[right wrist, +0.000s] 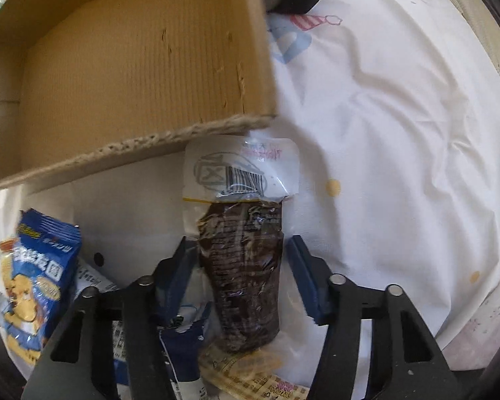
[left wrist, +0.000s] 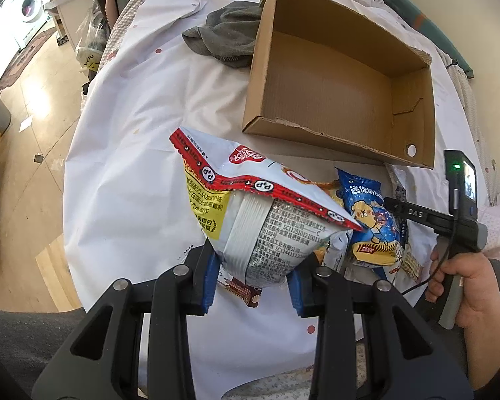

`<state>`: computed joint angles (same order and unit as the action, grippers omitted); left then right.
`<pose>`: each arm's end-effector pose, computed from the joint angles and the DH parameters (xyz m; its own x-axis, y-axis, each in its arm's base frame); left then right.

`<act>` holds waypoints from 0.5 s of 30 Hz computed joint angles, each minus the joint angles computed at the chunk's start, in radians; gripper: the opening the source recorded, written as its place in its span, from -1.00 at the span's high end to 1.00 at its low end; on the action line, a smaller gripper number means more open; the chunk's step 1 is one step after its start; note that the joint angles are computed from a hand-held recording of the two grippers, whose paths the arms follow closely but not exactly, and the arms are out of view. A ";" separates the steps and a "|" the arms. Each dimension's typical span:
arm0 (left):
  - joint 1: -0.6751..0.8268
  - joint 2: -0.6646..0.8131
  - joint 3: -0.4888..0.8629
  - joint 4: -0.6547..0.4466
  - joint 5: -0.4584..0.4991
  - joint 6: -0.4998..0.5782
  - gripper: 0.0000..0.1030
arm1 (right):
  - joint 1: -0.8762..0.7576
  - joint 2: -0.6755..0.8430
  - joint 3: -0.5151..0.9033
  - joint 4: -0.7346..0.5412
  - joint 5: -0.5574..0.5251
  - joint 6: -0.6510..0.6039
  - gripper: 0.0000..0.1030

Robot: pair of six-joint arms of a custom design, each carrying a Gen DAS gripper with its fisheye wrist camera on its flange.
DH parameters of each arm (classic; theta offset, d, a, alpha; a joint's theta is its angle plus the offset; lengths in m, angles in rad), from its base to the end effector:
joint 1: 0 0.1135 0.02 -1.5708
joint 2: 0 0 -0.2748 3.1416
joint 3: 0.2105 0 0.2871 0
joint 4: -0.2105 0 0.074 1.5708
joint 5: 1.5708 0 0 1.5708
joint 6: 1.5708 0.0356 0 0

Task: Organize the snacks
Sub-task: 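Grasp the dark jerky stick with the right gripper while the left gripper holds the chip bag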

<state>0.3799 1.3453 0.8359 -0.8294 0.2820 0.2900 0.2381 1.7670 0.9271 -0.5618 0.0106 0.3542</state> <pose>0.2431 0.0864 0.1915 -0.9509 -0.0840 -0.2978 -0.0259 0.9807 -0.1938 0.3150 0.0761 0.1060 -0.9797 0.1191 -0.1615 0.1127 0.9924 0.0486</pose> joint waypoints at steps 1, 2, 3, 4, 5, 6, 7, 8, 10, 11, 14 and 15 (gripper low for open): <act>-0.001 -0.002 -0.002 0.001 -0.001 -0.002 0.40 | -0.010 -0.021 -0.013 0.005 -0.012 0.004 -0.09; 0.000 -0.002 -0.001 0.001 0.000 -0.001 0.40 | -0.021 -0.045 -0.028 0.007 -0.027 0.009 -0.09; 0.001 -0.003 -0.001 0.002 -0.001 -0.002 0.40 | -0.041 -0.081 -0.064 0.026 -0.053 0.013 -0.09; 0.001 -0.004 -0.002 0.003 -0.002 -0.002 0.40 | -0.062 -0.117 -0.085 0.030 -0.074 0.020 -0.09; 0.002 -0.004 -0.001 0.005 -0.003 -0.002 0.40 | -0.096 -0.137 -0.100 0.036 -0.090 0.005 -0.08; 0.002 -0.005 -0.002 0.007 -0.004 -0.003 0.39 | -0.120 -0.174 -0.119 0.041 -0.112 0.007 -0.08; 0.002 -0.004 -0.001 0.007 -0.005 -0.004 0.39 | -0.142 -0.203 -0.133 0.039 -0.130 0.010 -0.07; 0.001 -0.004 -0.002 0.009 -0.006 -0.004 0.40 | -0.168 -0.226 -0.150 0.044 -0.148 0.002 -0.05; -0.002 -0.008 -0.005 0.013 -0.011 -0.009 0.40 | -0.224 -0.292 -0.181 0.040 -0.187 -0.011 0.06; -0.004 -0.010 -0.006 0.016 -0.014 -0.010 0.40 | -0.251 -0.322 -0.205 0.052 -0.200 -0.016 0.66; -0.006 -0.015 -0.011 0.025 -0.022 -0.016 0.40 | -0.313 -0.423 -0.265 0.053 -0.247 0.011 0.61; -0.008 -0.017 -0.012 0.027 -0.025 -0.018 0.40 | -0.329 -0.435 -0.271 0.045 -0.253 0.010 0.61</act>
<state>0.3722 1.3287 0.8237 -0.8023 0.2575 0.2723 -0.0909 1.3315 0.6562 -0.5163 -0.2425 0.3643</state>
